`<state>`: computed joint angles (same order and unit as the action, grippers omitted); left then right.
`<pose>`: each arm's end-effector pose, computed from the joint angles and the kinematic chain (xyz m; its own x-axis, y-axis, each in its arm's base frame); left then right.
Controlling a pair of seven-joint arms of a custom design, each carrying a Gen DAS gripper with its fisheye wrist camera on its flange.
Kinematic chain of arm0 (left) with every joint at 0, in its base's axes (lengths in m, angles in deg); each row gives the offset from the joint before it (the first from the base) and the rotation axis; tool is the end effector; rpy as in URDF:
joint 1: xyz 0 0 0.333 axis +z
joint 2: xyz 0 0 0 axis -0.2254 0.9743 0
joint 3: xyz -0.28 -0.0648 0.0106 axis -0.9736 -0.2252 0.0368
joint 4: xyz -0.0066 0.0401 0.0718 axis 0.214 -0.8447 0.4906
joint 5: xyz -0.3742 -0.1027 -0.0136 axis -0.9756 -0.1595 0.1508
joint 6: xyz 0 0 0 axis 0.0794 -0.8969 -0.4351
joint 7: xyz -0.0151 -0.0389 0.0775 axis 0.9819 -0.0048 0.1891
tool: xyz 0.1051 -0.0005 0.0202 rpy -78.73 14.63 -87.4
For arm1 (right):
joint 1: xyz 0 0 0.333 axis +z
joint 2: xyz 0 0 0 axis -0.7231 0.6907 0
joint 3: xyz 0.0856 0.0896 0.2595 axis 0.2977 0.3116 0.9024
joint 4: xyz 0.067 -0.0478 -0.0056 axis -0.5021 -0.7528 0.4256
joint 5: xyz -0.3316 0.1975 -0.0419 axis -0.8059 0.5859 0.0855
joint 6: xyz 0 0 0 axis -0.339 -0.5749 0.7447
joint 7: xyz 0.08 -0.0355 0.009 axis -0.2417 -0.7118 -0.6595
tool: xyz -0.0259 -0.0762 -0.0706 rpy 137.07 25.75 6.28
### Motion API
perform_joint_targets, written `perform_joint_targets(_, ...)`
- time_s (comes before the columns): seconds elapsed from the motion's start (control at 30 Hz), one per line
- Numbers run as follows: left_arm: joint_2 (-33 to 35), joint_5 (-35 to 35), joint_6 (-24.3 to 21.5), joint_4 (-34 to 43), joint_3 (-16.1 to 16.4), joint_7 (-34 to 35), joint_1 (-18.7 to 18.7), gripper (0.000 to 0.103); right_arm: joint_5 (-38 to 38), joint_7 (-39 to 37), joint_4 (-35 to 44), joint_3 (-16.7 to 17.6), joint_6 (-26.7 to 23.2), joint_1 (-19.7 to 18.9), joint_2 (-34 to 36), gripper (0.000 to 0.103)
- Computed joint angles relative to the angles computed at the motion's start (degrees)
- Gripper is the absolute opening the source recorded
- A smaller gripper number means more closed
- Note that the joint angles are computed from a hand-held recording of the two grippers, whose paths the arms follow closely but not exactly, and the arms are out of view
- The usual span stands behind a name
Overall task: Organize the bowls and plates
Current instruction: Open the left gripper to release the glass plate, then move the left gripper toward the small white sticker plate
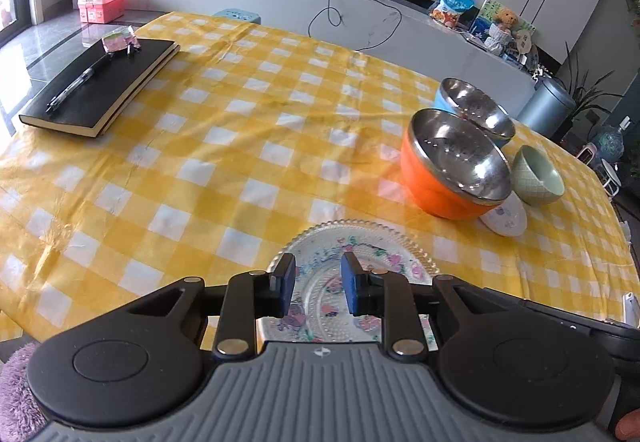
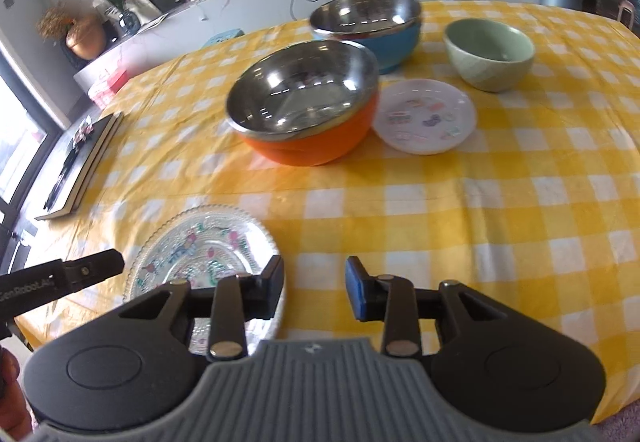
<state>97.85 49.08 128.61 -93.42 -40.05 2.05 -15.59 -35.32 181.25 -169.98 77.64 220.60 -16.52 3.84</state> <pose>0.6354 -0.1383 0.5184 -0.0541 -0.9687 0.2423 -0.7954 -0.1049 -0.5970 0.6492 0.3367 0.4536 -0.1280 -0.9535 -0.2728 -0.7934 0.2635 -0.5487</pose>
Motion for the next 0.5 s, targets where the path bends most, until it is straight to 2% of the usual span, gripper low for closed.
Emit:
perform_joint_targets(0.07, 0.3, -2.0, 0.1, 0.5, -0.9, 1.5, -0.1, 0.029, -0.5, 2.0, -3.1, -0.9, 1.0, 0.1, -2.0, 0.039)
perform_joint_targets(0.23, 1.8, -6.5, -0.3, 2.5, -2.9, 4.3, -1.1, 0.029, -3.5, 8.3, -10.6, -2.5, 3.3, -0.5, -6.9, 0.04)
perform_joint_targets(0.5, 6.0, -2.7, 0.8, 6.5, -4.7, 7.3, -5.1, 0.03, -10.4, 18.4, -20.1, -3.2, 7.3, -3.0, -12.9, 0.04)
